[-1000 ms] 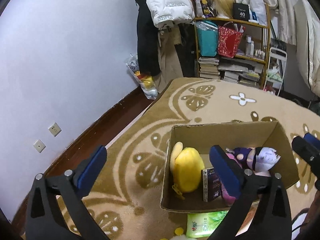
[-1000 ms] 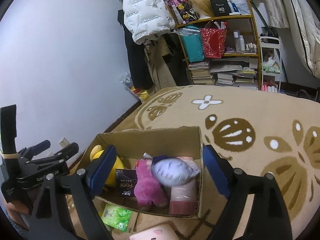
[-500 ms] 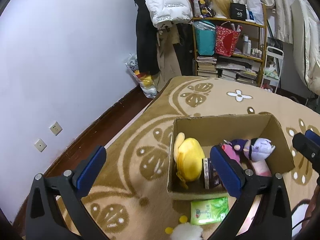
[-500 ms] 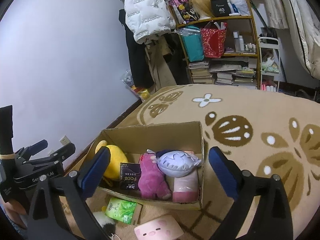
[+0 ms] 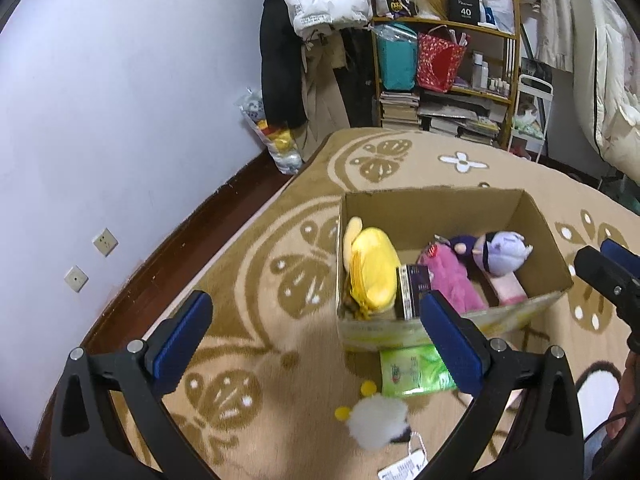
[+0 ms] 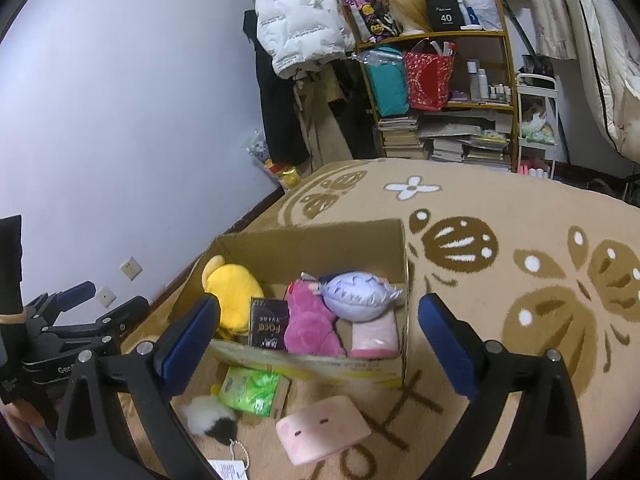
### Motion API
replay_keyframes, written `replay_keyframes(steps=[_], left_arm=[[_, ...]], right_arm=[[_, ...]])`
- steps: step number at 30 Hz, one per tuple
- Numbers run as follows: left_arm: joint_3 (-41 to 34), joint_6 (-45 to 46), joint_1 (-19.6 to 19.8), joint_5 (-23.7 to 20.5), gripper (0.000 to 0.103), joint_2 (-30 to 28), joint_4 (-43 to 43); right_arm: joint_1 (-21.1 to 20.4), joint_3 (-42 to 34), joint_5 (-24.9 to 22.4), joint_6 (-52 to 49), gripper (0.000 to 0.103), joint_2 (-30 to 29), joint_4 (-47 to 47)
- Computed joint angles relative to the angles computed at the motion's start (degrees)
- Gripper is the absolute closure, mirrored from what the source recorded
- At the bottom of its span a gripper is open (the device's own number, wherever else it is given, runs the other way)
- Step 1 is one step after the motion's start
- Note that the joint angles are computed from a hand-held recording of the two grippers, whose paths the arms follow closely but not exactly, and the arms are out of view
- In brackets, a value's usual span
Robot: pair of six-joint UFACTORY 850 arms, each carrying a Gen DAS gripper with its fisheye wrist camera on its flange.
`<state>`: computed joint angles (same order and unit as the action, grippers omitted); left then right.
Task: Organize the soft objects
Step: 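Grasp the pink pig-head plush with the right tool while the left tool grasps the white pom-pom plush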
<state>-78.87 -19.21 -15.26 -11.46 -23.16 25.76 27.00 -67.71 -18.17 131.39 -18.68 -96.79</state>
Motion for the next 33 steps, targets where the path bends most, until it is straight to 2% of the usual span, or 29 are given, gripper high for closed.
replay_keyframes(steps=[5, 8, 15, 18, 25, 29, 33], left_arm=[[1.6, 5.6, 0.4, 0.2, 0.001, 1.1, -6.2], [2.0, 14.4, 0.9, -0.6, 0.001, 1.3, -15.2], [1.4, 25.6, 1.6, -5.7, 0.001, 0.2, -27.0], [1.4, 21.4, 0.9, -7.4, 0.001, -0.5, -21.9], [0.3, 17.8, -0.4, -11.4, 0.001, -2.6, -15.5], [-1.5, 19.6, -0.4, -14.5, 0.001, -4.5, -17.2], [-2.0, 16.1, -0.7, -15.5, 0.001, -5.3, -13.7]], right_arm=[[0.9, 0.1, 0.4, -3.5, 0.0, -0.1, 3.4], [1.6, 0.0, 0.4, -7.4, 0.0, -0.6, 6.9], [2.5, -0.8, 1.2, -20.9, 0.0, -2.0, 18.6], [2.5, -1.5, 1.6, -29.1, 0.0, -2.7, 25.0], [2.5, -3.4, 1.9, -49.4, 0.0, -5.2, 42.8], [2.4, -4.3, 1.5, -57.8, 0.0, -6.6, 50.8], [2.0, -4.9, 1.5, -64.5, 0.0, -7.6, 57.4]])
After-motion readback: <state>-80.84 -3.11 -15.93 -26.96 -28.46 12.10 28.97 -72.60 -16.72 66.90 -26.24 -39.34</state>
